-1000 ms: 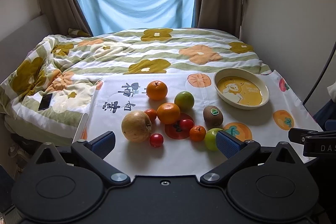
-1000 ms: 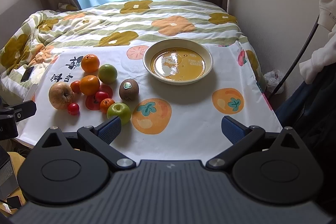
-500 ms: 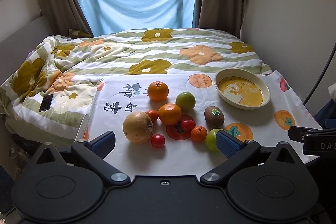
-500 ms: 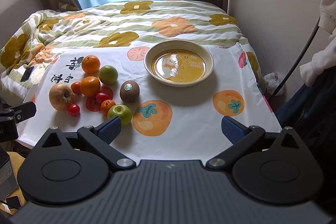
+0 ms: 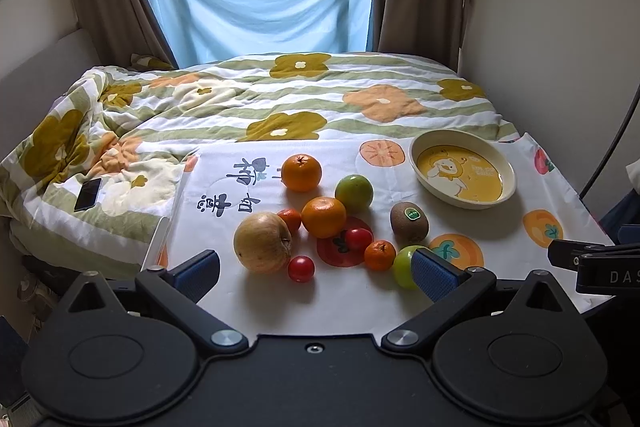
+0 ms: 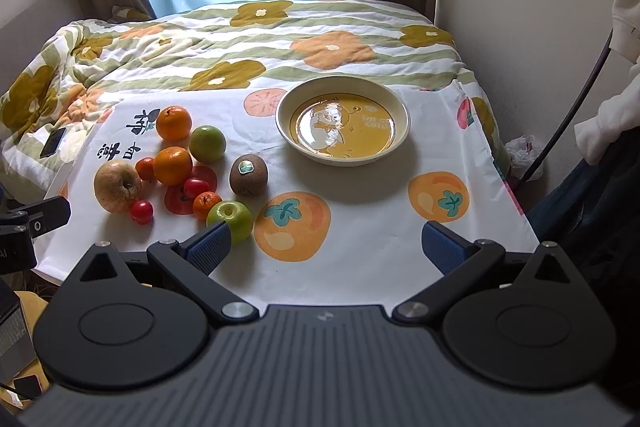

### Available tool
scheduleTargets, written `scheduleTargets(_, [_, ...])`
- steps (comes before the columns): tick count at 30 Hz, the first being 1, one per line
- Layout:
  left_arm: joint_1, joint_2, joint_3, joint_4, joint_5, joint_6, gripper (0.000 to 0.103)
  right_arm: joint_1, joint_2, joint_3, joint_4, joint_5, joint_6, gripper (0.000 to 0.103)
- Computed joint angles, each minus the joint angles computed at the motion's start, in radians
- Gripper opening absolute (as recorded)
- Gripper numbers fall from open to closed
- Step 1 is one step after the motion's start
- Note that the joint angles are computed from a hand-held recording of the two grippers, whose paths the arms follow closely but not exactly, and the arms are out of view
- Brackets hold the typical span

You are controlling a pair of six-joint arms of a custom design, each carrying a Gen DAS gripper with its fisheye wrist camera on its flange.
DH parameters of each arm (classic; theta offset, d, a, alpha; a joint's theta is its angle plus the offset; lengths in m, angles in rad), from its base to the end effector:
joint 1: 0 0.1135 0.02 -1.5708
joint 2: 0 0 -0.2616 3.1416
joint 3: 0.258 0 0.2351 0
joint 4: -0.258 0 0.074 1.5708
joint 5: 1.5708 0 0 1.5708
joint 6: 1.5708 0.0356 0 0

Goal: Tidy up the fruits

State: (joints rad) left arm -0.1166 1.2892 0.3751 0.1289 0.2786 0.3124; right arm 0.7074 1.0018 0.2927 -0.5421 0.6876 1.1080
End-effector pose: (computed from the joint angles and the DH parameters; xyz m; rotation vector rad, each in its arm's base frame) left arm 0.2076 -0.0342 0.1449 0.6270 2.2434 -0.2303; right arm 0.1078 0.0625 0.1350 0.6139 2.3268 -0.2243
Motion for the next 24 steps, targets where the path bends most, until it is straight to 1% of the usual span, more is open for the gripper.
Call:
scheduleTargets(13, [-0.013, 0.008, 0.0, 0.009, -0.018, -0.018, 0.103, -0.011, -0.001, -0.001, 0.012, -0.004, -0.019, 0.103])
scheduleTargets(17, [-0.029, 0.018, 0.005, 0.012, -0.051, -0.042, 0.103, -0.049, -0.024, -0.005, 0.039, -0.04, -0.089, 0.103])
scheduleTargets(20, [-0.049, 0.042, -0.005, 0.054, -0.082, -0.074, 0.103, -0.098, -0.038, -0.038, 0.129, -0.097, -0.19, 0.103])
scheduleTargets(24, [-0.075, 0.126, 0.0, 0.118, -0.129, -0.133, 0.103, -0.216, 0.009, -0.106, 0.346, -0.219, -0.393, 0.103])
